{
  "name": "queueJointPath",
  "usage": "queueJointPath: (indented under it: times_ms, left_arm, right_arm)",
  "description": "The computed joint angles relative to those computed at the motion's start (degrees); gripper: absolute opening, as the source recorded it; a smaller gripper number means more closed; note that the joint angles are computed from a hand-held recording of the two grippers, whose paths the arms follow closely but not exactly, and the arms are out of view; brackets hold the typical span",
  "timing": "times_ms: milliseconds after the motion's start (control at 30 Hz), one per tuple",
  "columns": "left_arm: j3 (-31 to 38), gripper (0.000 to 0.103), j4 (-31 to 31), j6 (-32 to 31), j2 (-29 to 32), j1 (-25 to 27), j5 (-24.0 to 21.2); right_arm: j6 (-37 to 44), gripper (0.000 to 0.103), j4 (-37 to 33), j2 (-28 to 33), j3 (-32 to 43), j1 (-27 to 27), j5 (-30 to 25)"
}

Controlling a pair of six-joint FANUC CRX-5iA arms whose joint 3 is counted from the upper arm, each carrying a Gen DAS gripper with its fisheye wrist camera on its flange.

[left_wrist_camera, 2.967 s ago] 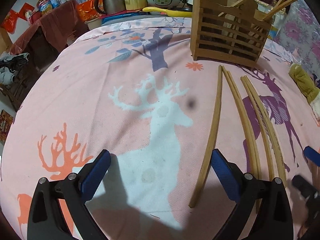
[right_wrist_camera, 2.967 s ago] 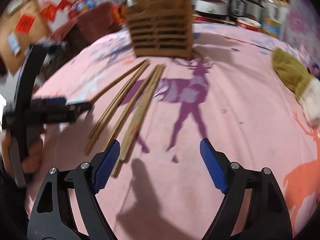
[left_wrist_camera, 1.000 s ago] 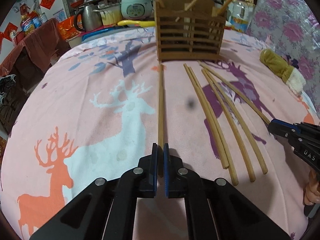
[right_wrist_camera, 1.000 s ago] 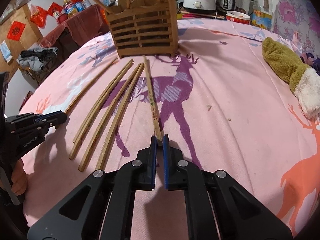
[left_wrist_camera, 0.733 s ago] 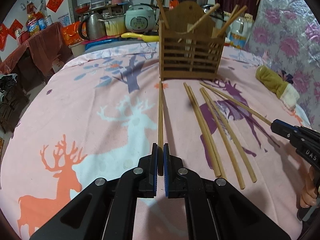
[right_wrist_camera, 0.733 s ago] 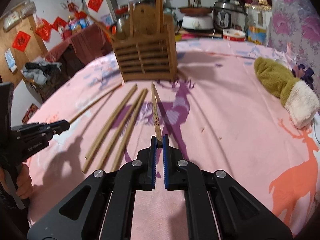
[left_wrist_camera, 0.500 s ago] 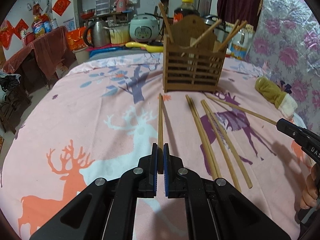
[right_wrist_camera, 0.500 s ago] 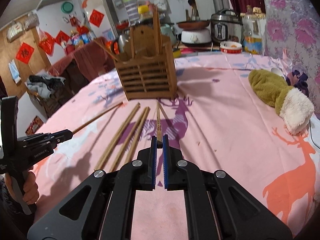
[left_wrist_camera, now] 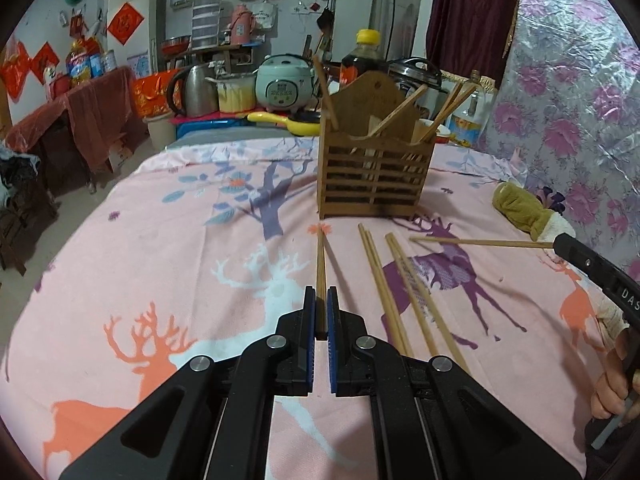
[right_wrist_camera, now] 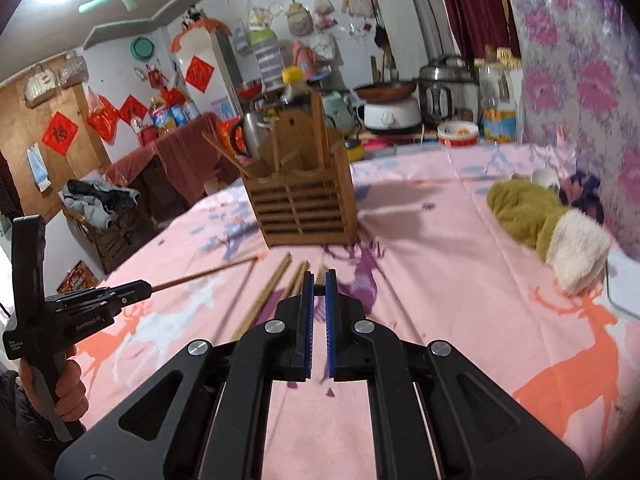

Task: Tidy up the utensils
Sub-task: 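Lift the right tool's chopstick toward the wooden holder while the left tool carries its own, then lower the right tool's chopstick into the holder while the left tool inserts its own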

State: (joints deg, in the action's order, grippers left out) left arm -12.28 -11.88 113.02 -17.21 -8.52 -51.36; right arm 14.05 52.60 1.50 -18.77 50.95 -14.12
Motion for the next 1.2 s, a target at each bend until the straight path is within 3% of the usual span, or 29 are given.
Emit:
queueJointPath:
  times_ms: [100, 300, 667, 767, 1200]
  left_arm:
    - [2.8, 0.006, 0.2, -0.6, 0.4, 0.1, -1.4]
    - [8.9, 0.006, 2.0, -3.6, 2.2, 0.1, -4.0]
    - [16.8, 0.006, 1.3, -5.0, 8.5, -1.1, -6.7]
    - [18.8, 0.006, 2.7, -6.1, 9.8, -0.3, -6.9]
    - [31.5, 0.006, 0.2, -7.3, 15.9, -1.1, -8.2]
  right_arm:
    - [-4.6, 0.006, 6.3, -0.5, -0.3, -0.7, 0.3]
    - [-2.3, 0.006, 6.6, -0.7, 2.3, 0.4, -1.9]
    - [5.2, 0.006, -0.1, 2.3, 7.8, 1.3, -4.3]
    - [10.7, 0.006, -5.7, 3.2, 11.0, 1.6, -5.4]
    - [12.4, 0.006, -5.2, 7.1, 19.8, -0.5, -4.0]
